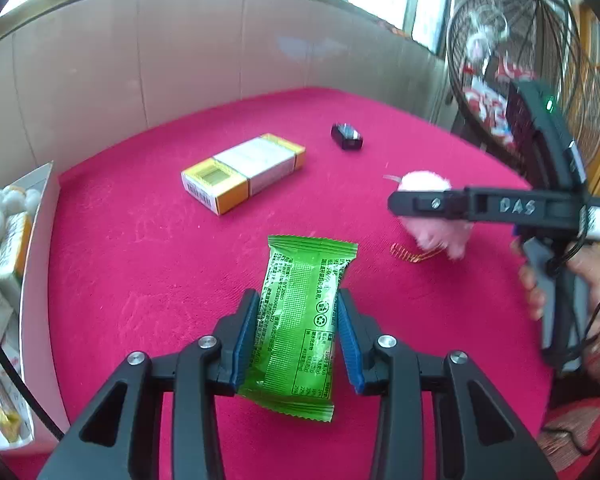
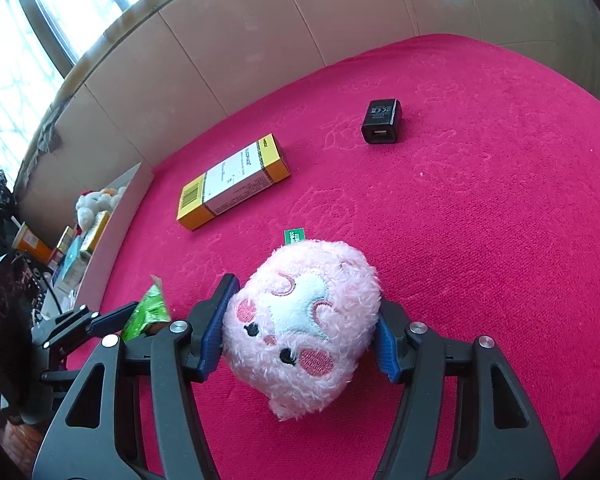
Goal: Organize objects
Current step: 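Lift the green packet and pink plush off the carpet with both tools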
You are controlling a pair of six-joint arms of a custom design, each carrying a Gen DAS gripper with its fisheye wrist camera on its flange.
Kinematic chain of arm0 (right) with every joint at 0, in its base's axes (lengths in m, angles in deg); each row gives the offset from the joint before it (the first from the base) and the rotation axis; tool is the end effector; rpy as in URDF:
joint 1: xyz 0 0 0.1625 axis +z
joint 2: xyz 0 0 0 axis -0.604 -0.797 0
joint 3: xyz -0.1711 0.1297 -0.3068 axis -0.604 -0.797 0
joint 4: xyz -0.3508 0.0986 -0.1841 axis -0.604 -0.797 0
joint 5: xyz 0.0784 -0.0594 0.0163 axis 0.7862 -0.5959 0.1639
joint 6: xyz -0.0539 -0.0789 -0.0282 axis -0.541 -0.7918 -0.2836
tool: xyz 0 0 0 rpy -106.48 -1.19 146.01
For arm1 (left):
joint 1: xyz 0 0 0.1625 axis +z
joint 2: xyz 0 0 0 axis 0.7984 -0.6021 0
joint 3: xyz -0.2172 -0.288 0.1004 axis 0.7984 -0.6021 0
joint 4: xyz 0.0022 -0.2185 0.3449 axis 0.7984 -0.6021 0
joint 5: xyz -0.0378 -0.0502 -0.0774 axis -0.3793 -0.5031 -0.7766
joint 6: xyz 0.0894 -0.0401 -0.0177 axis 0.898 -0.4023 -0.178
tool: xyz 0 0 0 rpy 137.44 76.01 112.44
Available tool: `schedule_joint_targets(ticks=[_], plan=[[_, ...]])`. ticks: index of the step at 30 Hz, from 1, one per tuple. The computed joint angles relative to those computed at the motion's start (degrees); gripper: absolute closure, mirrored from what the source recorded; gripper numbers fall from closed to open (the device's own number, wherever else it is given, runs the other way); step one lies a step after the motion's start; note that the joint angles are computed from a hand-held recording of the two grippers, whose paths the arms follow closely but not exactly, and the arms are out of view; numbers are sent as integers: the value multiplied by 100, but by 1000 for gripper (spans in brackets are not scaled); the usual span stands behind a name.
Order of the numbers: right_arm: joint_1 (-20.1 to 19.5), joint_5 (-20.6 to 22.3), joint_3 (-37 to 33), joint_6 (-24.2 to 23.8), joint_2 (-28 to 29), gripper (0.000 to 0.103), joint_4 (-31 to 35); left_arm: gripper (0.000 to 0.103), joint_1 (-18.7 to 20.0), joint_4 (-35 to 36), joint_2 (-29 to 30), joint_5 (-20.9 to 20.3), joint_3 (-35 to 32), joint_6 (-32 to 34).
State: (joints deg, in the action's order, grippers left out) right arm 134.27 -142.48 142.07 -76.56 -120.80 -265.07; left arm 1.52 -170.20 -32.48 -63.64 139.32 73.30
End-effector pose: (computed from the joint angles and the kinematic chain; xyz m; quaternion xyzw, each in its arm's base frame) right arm 0.1396 -0.5132 0.2434 -0.1050 -0.8516 0.4558 0.2364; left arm -0.2542 -0.6156 0.1010 0.5334 0.8345 -0.1112 0.0816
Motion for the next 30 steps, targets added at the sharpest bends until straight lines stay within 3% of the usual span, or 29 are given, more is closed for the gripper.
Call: schedule_joint_targets(ticks=[14,30], plan=[[254,-20,33,-232,-10,42,-438,65,-72,-787,-474,-295,378,-510],[351,142,11,-298,20,42,-392,65,-59,-930,-675,-439,509,-697]])
